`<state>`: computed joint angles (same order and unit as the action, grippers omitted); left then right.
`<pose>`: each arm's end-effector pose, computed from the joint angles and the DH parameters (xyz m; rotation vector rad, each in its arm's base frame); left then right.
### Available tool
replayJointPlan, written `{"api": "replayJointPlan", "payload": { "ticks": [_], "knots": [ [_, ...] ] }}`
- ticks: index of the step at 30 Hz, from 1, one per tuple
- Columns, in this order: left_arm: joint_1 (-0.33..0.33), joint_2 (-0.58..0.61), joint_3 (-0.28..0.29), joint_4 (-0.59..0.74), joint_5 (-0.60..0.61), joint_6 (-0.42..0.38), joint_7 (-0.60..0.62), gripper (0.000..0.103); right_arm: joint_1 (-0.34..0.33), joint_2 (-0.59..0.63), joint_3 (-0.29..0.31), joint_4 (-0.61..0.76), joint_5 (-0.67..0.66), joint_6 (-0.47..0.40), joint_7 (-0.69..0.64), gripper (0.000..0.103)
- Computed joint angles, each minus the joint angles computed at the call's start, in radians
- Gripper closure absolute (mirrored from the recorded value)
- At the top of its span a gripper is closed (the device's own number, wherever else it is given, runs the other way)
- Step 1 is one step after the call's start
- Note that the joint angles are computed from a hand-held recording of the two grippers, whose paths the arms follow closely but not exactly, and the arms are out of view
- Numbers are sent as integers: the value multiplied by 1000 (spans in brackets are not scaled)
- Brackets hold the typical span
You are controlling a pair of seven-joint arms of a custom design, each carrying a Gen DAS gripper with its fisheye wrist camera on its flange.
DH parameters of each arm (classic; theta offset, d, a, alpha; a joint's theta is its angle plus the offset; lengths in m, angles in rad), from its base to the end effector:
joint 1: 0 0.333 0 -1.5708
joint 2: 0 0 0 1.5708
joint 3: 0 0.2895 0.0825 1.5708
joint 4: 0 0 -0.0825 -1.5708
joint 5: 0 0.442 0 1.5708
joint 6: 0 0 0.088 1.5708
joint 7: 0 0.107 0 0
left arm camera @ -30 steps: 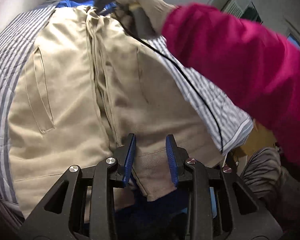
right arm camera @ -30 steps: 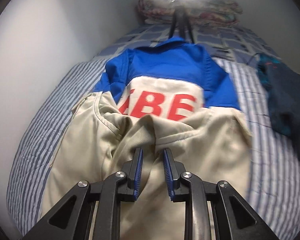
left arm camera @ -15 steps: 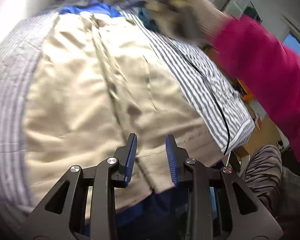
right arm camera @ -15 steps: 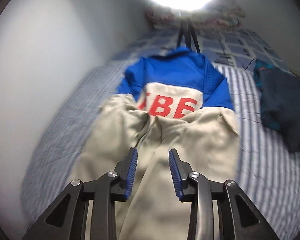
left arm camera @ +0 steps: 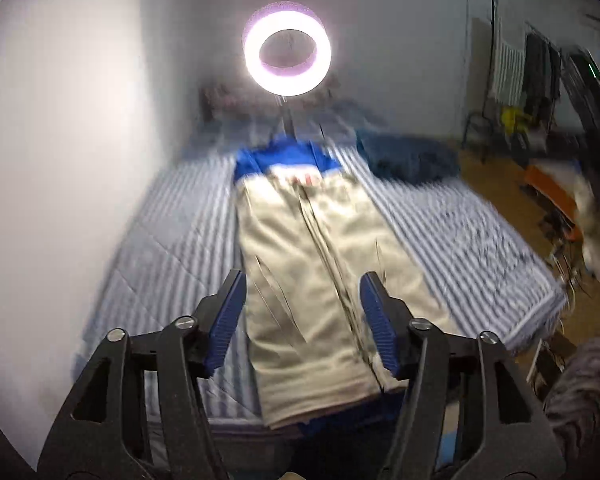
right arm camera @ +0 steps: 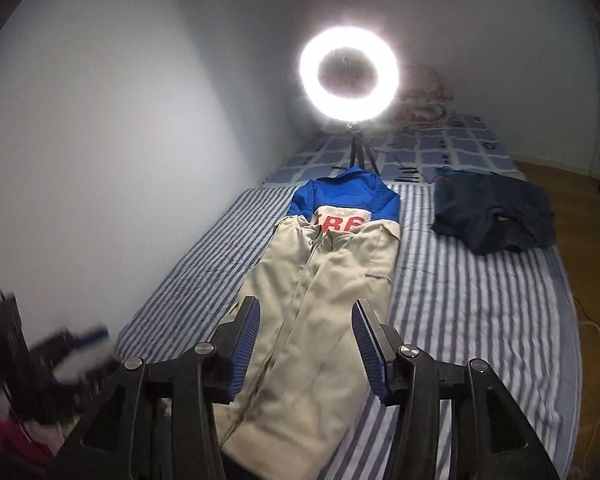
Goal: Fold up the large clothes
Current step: 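Lift both tools and move them to the jacket's blue hem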
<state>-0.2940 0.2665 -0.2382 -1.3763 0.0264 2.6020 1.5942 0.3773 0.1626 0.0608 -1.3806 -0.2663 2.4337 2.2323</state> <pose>0.6491 -0.3526 0.6564 -1.2153 2.1216 -1.1265 0.6416 0.2952 0.7014 -1.5227 1.6979 -0.5434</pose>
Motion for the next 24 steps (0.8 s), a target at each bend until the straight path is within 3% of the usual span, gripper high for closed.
{"api": "replayJointPlan", "payload": {
  "ticks": [2, 4, 8, 11, 16, 24],
  "knots": [
    [-4, -51, 12, -49, 29, 53, -33, 27, 17, -82, 2, -92, -62, 9, 75, 51],
    [-10, -91, 27, -86, 87, 91, -78, 26, 17, -132, 15, -147, -110, 16, 124, 50],
    [3, -142, 29, -130, 129, 102, -113, 24, 9, -198, 51, -219, -163, 10, 177, 48],
    [15, -172, 29, -162, 151, 112, -138, 24, 6, -211, 73, -234, -185, -10, 209, 41],
    [43, -216, 26, -218, 120, 150, -131, 23, 16, -199, 93, -223, -206, -56, 218, 38],
    [53, -168, 29, -177, 141, 136, -111, 22, 31, -188, 90, -255, -197, -102, 266, 34]
  ]
}}
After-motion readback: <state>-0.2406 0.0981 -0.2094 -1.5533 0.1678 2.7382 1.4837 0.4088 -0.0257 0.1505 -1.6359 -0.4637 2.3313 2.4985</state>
